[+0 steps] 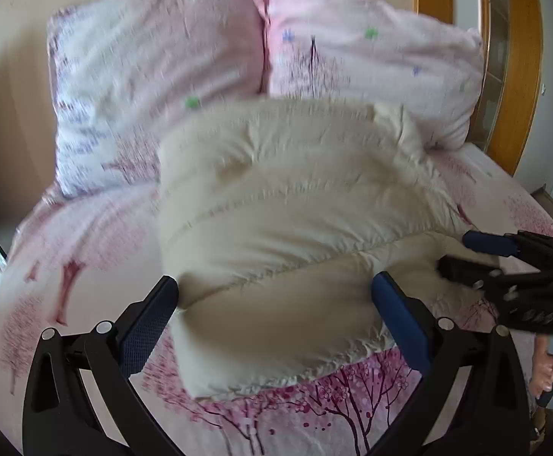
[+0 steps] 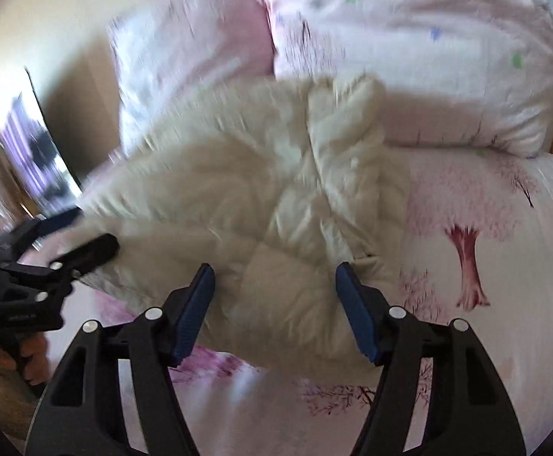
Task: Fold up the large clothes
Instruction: 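Lower the coat roll onto the bed near the pillows and open both grippers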
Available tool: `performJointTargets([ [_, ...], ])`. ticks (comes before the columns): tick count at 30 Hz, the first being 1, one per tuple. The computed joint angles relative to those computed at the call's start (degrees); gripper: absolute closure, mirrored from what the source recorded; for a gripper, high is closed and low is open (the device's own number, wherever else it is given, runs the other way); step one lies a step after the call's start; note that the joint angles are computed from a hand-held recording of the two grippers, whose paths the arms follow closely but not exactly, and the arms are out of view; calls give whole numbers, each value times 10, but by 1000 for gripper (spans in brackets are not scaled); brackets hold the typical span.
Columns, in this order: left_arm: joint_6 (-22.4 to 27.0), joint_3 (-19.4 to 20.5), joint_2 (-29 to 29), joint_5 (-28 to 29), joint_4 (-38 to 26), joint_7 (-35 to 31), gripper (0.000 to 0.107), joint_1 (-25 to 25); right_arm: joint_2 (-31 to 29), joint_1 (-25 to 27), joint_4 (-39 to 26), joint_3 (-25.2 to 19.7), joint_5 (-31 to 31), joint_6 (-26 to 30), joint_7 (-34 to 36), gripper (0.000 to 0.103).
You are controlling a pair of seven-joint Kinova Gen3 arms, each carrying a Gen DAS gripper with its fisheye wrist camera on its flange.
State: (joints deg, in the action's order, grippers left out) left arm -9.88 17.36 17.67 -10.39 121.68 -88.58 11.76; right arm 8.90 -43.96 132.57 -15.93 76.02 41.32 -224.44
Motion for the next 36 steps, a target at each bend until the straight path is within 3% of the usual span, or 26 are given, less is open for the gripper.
performJointTargets([
  [3,14,-47,24,37,-16,-26,6,49,30,44,-15,-1,-2,-50,14,38],
  [7,-2,-117,44,74,-21,-55,6,121,55,145,-34,-98,-11,-32,50,38],
  [9,-14,-129,54,91,-22,-69,6,133,53,196,-43,-150,-21,-23,68,38],
  [13,-31,-61,54,64,-13,-55,6,63,-8,300,-34,-233,29,-23,31,39],
  [16,-31,-45,50,52,-12,-46,6,46,-21,379,-70,-251,36,-47,74,39],
  [21,-31,-21,48,29,-10,-33,6,20,61,512,-162,-268,-36,-117,191,38],
  [25,-72,-9,46,0,9,-26,6,5,157,612,-214,-343,-129,-87,284,38],
  [28,-81,-24,41,0,15,-25,6,20,151,610,-217,-331,-168,-88,312,38],
  [31,-71,-30,40,2,12,-22,6,24,83,535,-167,-273,-137,-95,260,38],
  [34,-67,-26,41,-2,11,-13,6,18,18,455,-108,-238,-90,-95,190,25],
  [36,-68,-31,42,1,11,-13,6,22,-2,402,-78,-237,-59,-66,144,16],
])
